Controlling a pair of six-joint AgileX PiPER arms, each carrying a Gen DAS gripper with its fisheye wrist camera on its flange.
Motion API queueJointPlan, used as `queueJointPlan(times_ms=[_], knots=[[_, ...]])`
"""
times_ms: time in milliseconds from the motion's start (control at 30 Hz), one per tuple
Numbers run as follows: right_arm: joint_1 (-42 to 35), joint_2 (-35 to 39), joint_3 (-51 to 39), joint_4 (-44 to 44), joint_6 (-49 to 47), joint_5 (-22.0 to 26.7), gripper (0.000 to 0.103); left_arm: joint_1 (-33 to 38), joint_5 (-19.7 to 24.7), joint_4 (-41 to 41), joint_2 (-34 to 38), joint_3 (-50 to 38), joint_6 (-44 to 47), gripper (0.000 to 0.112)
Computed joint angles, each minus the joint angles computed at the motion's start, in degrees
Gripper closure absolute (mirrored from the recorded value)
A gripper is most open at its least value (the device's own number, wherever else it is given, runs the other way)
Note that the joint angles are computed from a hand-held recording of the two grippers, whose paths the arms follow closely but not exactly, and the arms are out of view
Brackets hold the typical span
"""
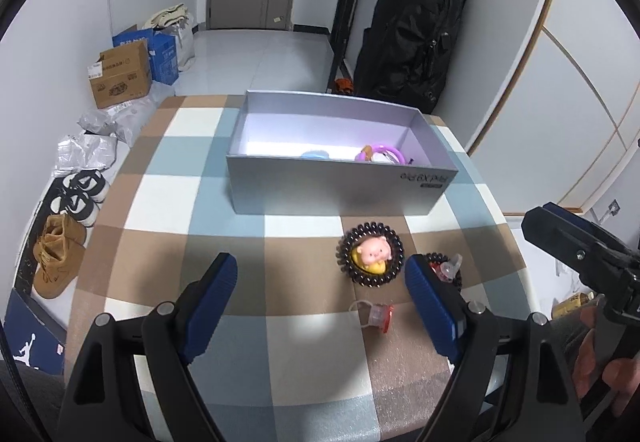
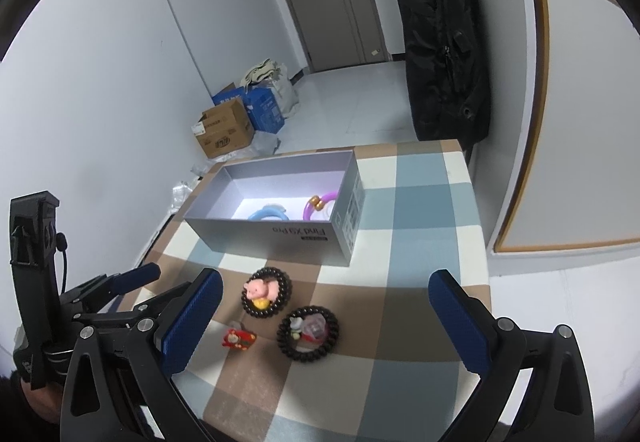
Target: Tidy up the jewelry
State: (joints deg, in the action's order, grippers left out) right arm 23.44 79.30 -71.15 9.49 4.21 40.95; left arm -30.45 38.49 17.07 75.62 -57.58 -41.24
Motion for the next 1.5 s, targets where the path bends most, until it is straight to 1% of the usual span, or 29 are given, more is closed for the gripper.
queueJointPlan(times_ms=[67, 133, 267, 367, 500, 633, 700, 733, 767, 933, 967, 1033, 1233, 1267, 1333, 1400, 1500], knots=[[0.00, -0.01, 0.10, -0.65, 0.14, 0.17, 0.000, -0.89, -0.05, 1.51, -0.28, 0.45, -1.15, 0.030], [-0.18, -0.25, 0.40, -0.95, 0.25, 0.17, 0.000, -1.10, -0.53, 0.98, -0.51, 0.92, -0.30, 0.030], [-0.83, -0.58, 0.73, -0.90, 0.76, 0.22, 0.000, -1.03, -0.08, -1.10, 0.10, 1.24, 0.91, 0.030], [-1.17, -0.61, 0.72, -0.87, 1.17, 0.46, 0.000, -0.36, -0.25, -3.98, 0.71, 1.17, 3.55, 0.030], [-1.59, -0.45, 0.69, -1.32, 1.91, 0.94, 0.000, -0.88, 0.20, -4.84, 1.35, 0.93, 4.44, 0.030], [-2.36, -0.23, 0.66, -0.56, 1.76, 1.28, 0.000, 0.50, 0.49, -9.88, 2.25, 0.52, 8.79, 0.030], [-2.73, -0.09, 0.59, -0.03, 1.57, 1.41, 0.000, 1.24, 0.37, -11.91, 2.47, 0.62, 10.58, 0.034], [-2.88, -0.05, 0.58, 0.28, 1.42, 1.47, 0.000, 1.29, 0.53, -12.20, 2.59, 0.60, 10.80, 0.038], [-2.95, -0.02, 0.55, 0.42, 1.36, 1.54, 0.000, 1.23, 0.61, -12.26, 2.65, 0.61, 10.88, 0.039], [-3.40, 0.19, 0.42, 1.27, 0.63, 1.93, 0.000, 0.81, 0.65, -13.33, 2.86, 0.59, 12.10, 0.041], [-3.50, 0.31, 0.34, 1.39, 0.53, 2.07, 0.000, 0.61, 0.64, -13.21, 3.01, 0.44, 12.11, 0.046], [-3.91, 0.47, 0.20, 1.96, 0.23, 2.43, 0.000, 0.11, 0.72, -12.64, 3.21, 0.27, 11.89, 0.053], [-4.94, 0.41, 0.53, 3.39, -0.63, 2.86, 0.000, -0.25, 0.48, -13.02, 3.35, 0.17, 12.32, 0.055], [-5.03, 0.42, 0.54, 3.42, -0.63, 2.88, 0.000, 0.35, 0.26, -14.42, 3.37, 0.30, 13.72, 0.061], [-5.04, 0.43, 0.55, 3.18, -0.37, 2.88, 0.000, 1.27, 0.67, -17.00, 3.85, -0.05, 16.18, 0.069], [-5.31, 0.43, 0.64, 3.58, -0.51, 2.87, 0.000, 1.24, 0.42, -16.64, 3.70, 0.08, 16.57, 0.071], [-5.52, 0.44, 0.68, 3.79, -0.58, 2.88, 0.000, 1.28, 0.59, -16.83, 3.69, 0.07, 17.70, 0.078]])
